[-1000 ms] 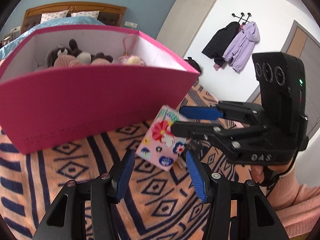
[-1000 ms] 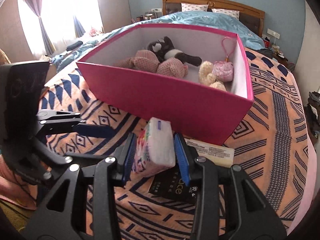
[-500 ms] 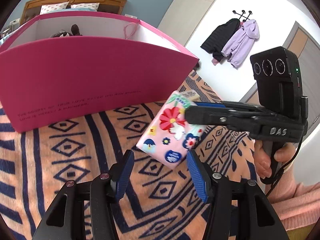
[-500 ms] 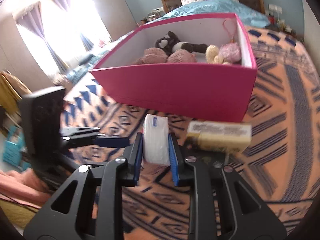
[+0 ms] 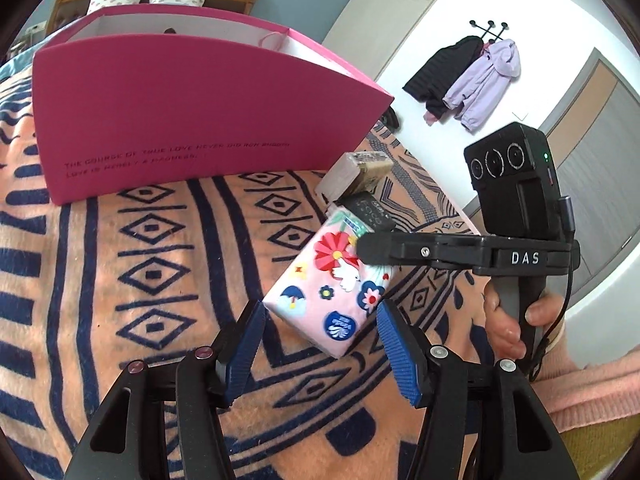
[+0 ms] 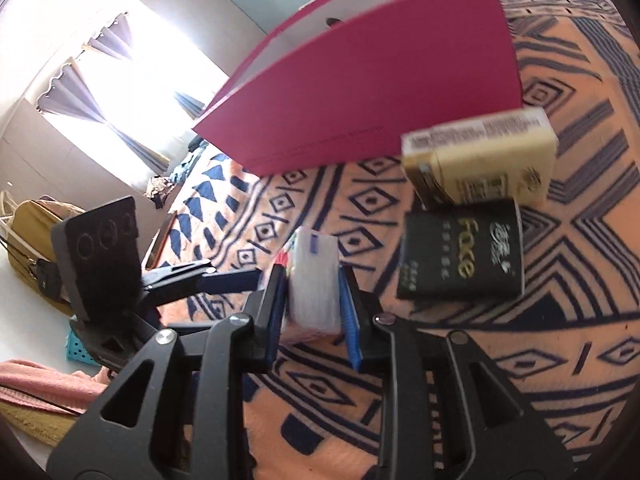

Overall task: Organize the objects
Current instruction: 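Grasp the floral tissue pack with both grippers, then lift the floral tissue pack up from the bed with both grippers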

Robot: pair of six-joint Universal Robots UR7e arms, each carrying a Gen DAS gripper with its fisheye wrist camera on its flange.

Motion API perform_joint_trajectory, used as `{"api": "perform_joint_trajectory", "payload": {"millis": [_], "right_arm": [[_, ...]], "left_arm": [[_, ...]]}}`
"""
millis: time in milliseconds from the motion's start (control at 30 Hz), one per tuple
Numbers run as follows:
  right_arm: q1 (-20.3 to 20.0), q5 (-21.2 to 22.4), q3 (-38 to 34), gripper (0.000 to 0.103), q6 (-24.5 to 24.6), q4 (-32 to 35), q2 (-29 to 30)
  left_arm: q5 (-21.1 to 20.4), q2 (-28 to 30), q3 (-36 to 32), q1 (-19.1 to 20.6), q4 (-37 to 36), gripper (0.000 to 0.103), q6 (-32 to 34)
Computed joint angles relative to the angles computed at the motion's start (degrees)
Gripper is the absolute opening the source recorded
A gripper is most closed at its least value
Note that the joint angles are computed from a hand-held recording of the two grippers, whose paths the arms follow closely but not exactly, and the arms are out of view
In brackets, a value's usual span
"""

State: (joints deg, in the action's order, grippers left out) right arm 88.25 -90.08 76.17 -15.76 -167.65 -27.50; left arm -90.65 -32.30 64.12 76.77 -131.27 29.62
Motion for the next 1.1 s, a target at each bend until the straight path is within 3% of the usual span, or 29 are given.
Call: {"api": "perform_joint_trajectory", "payload": {"millis": [67, 300, 467, 700, 867, 1100], "right_arm": [[0.5, -3.9, 0.2, 0.032, -0.5, 0.0, 0.0], [0.7, -6.6, 3.2, 0.038, -1.8, -2.8, -1.3], [0.2, -4.7, 3.5, 0.038, -2.8, -3.5, -1.6], [0.6, -4.3, 1.3, 0.035, -3.7, -2.4, 0.5], [0.1, -2.8, 3.3, 0.035, -3.9, -3.2, -0.9], [0.5, -3.8, 4.5, 0.035, -4.6, -6.0, -0.9]], "left_arm": [[0.5, 0.4, -0.2, -0.2, -0.1, 0.059, -0.5], [0.4, 0.4, 0.6, -0.4, -0.7, 0.059, -0.7], [1.2, 0.0, 1.1, -0.4, -0.7, 0.057, -0.3], [2.5, -0.6, 2.4, -0.6, -1.8, 0.037, -1.3], [1.8, -1.3, 3.5, -0.6, -3.1, 0.036, -1.6], [1.6, -2.0, 4.9, -1.3, -5.5, 0.036, -0.2]]}}
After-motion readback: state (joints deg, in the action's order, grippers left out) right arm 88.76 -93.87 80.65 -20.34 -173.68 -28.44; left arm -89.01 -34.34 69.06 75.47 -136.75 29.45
